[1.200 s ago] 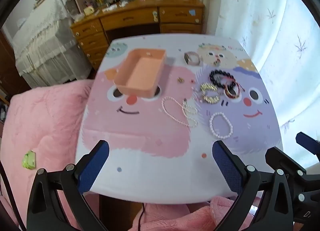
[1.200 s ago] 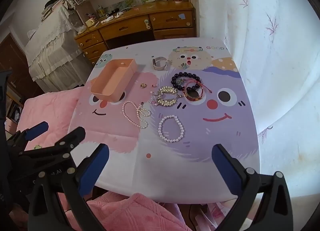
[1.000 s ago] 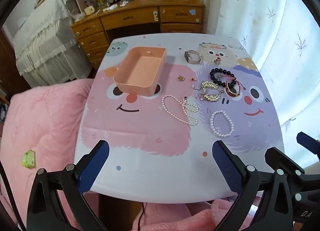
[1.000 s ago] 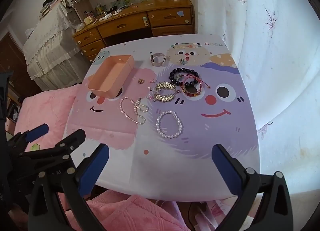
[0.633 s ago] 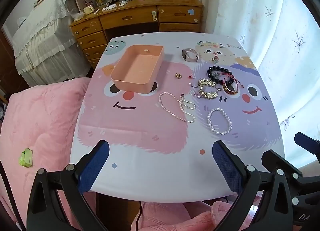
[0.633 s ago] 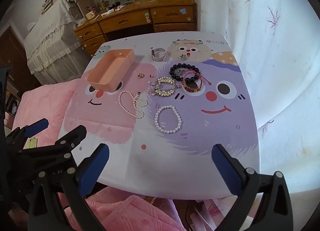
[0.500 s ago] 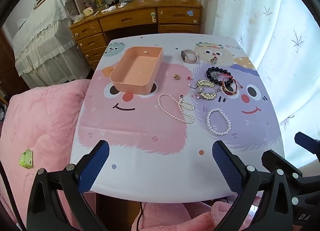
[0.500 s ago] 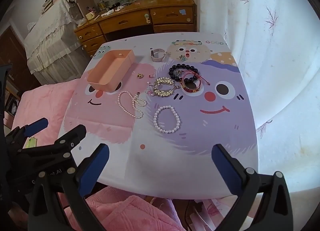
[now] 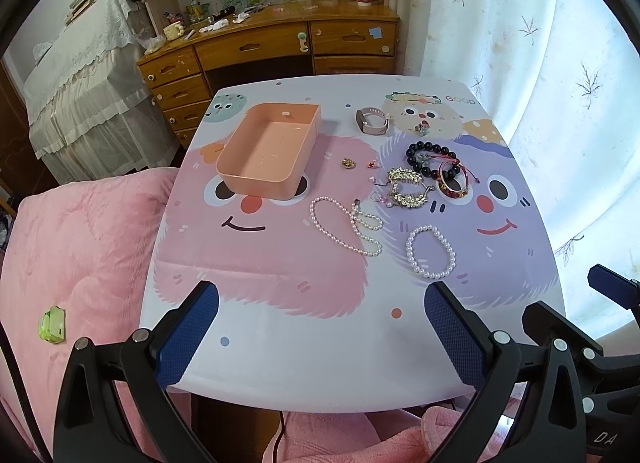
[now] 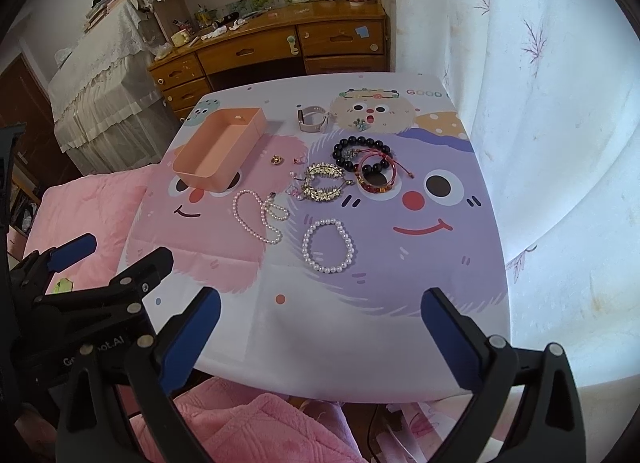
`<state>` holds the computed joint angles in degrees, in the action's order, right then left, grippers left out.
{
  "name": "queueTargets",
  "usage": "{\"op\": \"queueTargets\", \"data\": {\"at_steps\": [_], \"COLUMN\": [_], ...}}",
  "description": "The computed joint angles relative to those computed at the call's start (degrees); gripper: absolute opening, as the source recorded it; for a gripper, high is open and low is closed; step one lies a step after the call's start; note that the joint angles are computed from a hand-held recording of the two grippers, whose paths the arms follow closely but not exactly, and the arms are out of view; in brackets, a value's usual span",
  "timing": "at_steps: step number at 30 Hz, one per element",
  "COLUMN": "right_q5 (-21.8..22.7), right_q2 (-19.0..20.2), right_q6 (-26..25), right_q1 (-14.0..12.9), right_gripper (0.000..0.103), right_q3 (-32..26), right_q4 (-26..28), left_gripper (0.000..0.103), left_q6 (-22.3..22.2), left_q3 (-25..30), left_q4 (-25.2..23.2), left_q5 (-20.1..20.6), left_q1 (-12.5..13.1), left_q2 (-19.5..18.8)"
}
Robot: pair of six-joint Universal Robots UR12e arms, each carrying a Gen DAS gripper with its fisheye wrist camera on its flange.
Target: Organize jewelry
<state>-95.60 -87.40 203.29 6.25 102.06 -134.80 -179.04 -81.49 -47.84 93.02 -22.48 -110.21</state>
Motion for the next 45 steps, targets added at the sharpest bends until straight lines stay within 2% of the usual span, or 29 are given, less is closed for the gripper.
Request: {"op": "queueTargets", "data": {"at_steps": [15, 25, 33, 45], "right_q5": [0.26, 1.75, -0.12, -0.77], "right_q2": [0.37, 1.05, 1.7, 1.88], "right_q6": [0.6, 1.59, 0.27, -1.49], "right_q1": [-0.34, -0.64, 0.61, 1.5], "right_gripper": [0.1, 0.1, 0.1, 0.1], "right_q3": [-0.47, -0.68, -1.39, -1.57], "right_q4": [0.29, -0.68, -2.22, -3.12], "left_gripper": [0.102, 0.102, 0.102, 0.102], "left_q6": [0.9, 1.4, 1.13, -0.34], "left_q3": [0.46, 0.93, 1.38, -0.39], "left_q4": [1.09, 1.16, 0.04, 2.19], "left_q5": [-0.22, -2.15, -3.21, -3.8], "left_q1": [0.08, 0.87, 1.55, 2.09], "left_q2": [-0.33, -0.67, -0.83, 0.18]}}
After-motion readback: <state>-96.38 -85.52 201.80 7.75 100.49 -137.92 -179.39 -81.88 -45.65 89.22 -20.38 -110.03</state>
